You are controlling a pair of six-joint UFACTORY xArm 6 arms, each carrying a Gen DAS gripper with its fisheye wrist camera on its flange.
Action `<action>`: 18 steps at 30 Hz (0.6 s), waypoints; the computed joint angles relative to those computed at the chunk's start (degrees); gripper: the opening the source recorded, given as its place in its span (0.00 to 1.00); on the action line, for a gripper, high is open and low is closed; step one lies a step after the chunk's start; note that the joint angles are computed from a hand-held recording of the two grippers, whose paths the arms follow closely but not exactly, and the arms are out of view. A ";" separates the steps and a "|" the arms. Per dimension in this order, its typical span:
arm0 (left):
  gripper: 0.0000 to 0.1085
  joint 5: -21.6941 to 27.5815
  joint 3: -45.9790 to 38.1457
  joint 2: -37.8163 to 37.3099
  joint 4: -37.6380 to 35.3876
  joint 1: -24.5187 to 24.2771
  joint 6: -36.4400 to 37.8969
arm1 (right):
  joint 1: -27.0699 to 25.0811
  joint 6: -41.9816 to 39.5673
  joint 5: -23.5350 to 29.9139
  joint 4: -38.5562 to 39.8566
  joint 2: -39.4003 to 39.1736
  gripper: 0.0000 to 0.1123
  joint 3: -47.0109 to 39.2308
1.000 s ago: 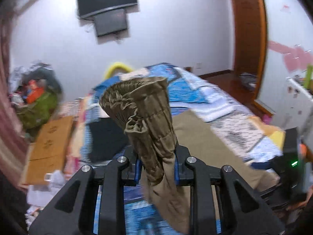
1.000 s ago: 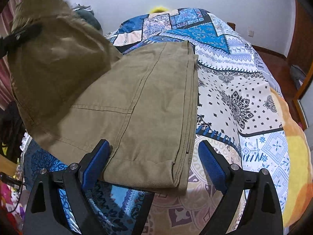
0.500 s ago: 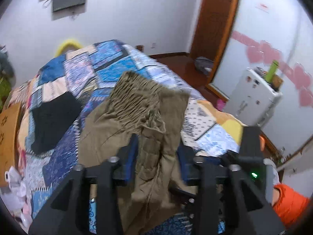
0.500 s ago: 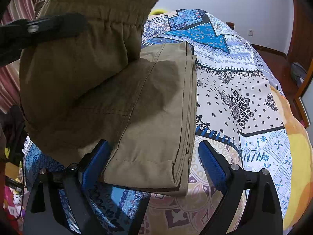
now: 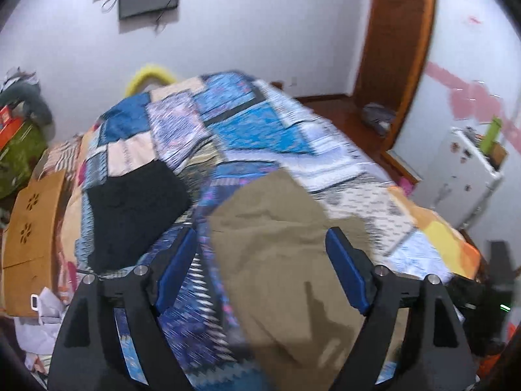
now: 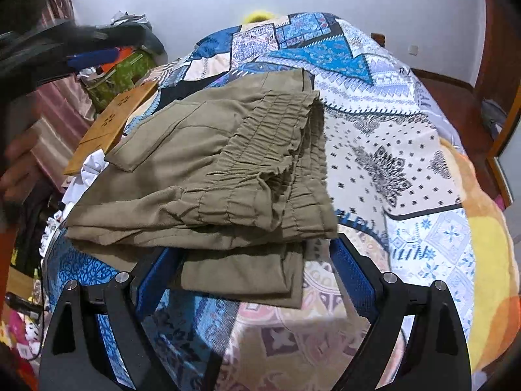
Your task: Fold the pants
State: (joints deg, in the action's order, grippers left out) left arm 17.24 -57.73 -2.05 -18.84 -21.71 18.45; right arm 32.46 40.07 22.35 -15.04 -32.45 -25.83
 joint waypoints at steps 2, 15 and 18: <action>0.75 4.37 -7.01 6.54 3.19 2.29 -3.41 | -0.12 1.35 1.06 -1.81 -1.18 0.81 0.27; 0.86 27.23 -36.37 34.46 10.77 4.50 -6.64 | -3.18 0.83 4.87 -1.07 -4.78 0.81 1.88; 0.95 21.14 -31.47 32.65 15.29 4.55 -8.69 | -3.23 1.70 5.31 -1.16 -4.72 0.81 1.71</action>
